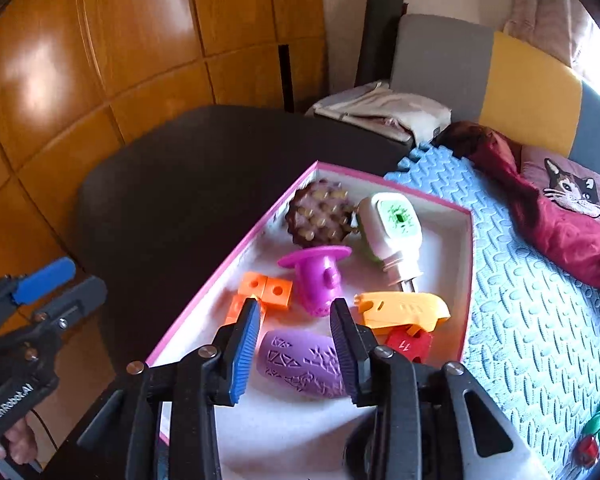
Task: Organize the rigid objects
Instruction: 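Lower the purple oval into the tray and open the right tool, then move both tools back from the tray toward the red cylinder and green spool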
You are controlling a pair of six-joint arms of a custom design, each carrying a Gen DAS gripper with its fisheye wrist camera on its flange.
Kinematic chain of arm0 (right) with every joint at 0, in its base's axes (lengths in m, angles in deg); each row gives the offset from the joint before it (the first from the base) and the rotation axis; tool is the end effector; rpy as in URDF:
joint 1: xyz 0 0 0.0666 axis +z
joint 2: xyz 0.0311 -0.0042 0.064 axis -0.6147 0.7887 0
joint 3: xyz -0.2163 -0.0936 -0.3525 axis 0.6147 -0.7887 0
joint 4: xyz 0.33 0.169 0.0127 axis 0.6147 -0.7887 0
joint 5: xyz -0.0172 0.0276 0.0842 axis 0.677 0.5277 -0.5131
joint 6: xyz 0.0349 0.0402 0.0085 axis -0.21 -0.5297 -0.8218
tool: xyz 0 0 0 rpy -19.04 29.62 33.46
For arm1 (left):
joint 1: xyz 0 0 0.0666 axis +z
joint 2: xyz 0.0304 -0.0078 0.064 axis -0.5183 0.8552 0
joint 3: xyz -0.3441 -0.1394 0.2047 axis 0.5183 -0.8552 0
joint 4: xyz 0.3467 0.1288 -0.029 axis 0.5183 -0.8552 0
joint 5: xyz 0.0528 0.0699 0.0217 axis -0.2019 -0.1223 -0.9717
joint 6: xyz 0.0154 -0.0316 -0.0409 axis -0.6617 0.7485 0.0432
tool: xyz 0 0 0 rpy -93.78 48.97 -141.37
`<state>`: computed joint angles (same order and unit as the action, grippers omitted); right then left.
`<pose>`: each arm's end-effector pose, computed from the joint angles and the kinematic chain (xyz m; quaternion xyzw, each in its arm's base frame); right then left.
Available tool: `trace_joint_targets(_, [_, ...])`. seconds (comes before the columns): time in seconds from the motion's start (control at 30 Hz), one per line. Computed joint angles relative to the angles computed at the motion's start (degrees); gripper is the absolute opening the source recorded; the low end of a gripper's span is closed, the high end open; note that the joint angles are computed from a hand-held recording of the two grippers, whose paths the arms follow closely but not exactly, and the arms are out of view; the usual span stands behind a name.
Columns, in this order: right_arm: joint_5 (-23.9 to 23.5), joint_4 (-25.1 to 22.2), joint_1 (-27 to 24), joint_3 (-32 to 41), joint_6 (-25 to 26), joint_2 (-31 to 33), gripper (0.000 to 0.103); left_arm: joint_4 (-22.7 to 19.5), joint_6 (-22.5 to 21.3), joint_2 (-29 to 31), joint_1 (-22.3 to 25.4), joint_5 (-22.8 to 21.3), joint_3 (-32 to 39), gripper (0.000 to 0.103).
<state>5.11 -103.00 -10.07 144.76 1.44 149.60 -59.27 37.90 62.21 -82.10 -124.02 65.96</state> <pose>0.4177 0.2283 0.4501 -0.3016 0.8815 0.1614 0.3256 0.2914 -0.3194 0.4522 -0.1833 0.8940 0.0547 0.4051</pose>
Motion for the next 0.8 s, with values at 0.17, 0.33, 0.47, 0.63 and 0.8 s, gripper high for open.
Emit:
trace_joint_targets(0.17, [-0.9, 1.8, -1.6, -1.0, -1.8, -2.0, 0.038, -0.4, -0.4, 0.2, -0.6, -0.7, 0.7, 0.050])
trace_joint_targets(0.33, [-1.4, 3.7, -4.0, -2.1, -3.7, -4.2, 0.040, -0.7, -1.4, 0.7, -1.0, -1.2, 2.0, 0.050])
trace_joint_targets(0.47, [-1.6, 4.9, -6.7, -3.1, -4.6, -5.8, 0.042, -0.7, -2.3, 1.2, -1.2, -1.3, 3.0, 0.050])
trace_joint_targets(0.63, [-1.6, 5.4, -11.2, -4.2, -4.8, -7.3, 0.043, -0.5, -4.0, 2.1, -1.7, -1.6, 4.6, 0.050])
trace_joint_targets(0.8, [-1.4, 5.1, -16.6, -5.0, -4.6, -7.8, 0.044, 0.5, -6.8, 3.3, -2.1, -1.5, 6.5, 0.050])
